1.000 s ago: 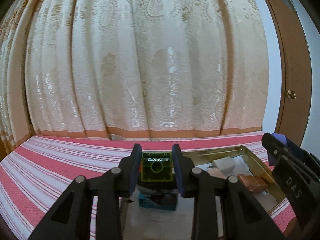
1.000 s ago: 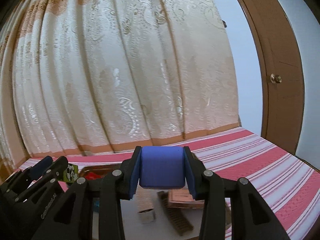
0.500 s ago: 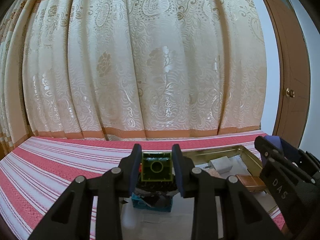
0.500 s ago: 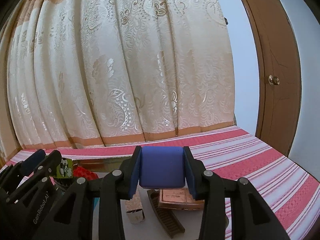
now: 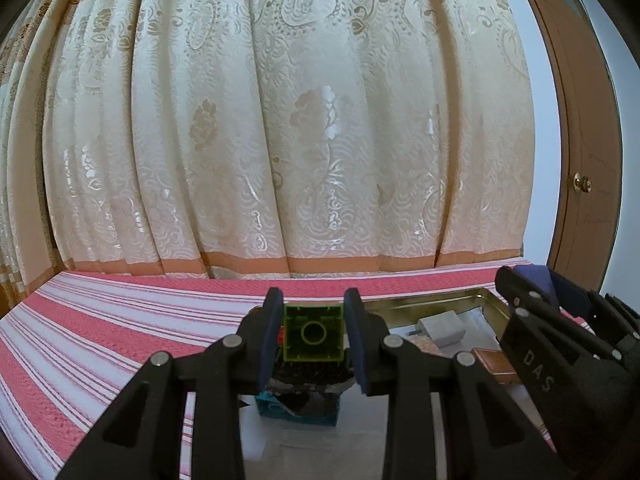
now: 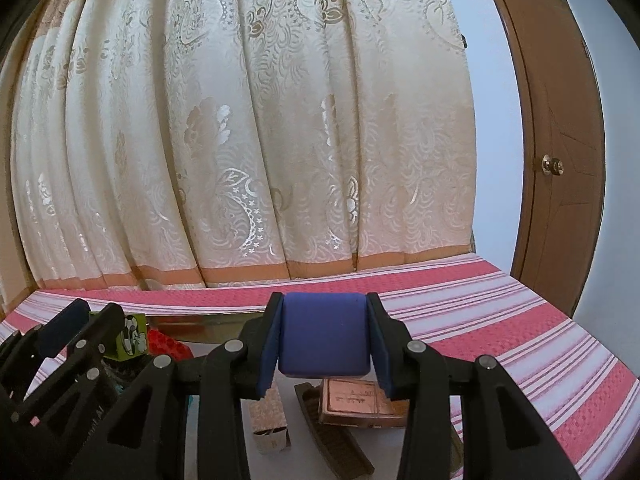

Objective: Organize rigid objects
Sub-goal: 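Lower the green block into the tray and open the left gripper while the right releases the purple block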

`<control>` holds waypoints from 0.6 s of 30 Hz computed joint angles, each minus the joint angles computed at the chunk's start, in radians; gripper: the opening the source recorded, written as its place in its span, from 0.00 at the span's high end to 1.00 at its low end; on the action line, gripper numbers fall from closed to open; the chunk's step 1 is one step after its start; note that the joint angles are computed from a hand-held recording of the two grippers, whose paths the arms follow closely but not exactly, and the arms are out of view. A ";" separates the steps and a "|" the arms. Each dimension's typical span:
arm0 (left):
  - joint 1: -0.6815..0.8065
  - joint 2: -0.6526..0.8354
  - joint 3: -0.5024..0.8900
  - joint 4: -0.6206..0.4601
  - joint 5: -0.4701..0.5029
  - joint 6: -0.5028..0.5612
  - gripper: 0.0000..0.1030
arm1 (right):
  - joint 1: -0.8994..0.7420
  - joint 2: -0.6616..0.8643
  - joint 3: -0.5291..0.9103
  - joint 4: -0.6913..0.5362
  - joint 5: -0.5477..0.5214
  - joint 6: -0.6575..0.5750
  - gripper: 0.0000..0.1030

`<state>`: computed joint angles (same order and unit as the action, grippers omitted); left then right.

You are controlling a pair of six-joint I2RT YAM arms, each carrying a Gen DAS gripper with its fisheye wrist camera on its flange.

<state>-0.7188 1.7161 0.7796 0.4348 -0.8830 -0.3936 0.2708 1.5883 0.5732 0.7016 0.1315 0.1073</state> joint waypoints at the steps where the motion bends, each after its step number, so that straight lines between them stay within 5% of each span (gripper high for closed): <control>1: 0.002 0.004 0.004 -0.001 0.005 -0.002 0.71 | -0.002 0.005 0.007 -0.006 -0.003 0.002 0.59; 18: 0.016 0.069 0.051 -0.002 0.041 0.005 0.71 | -0.007 0.082 0.120 -0.147 0.008 0.010 0.58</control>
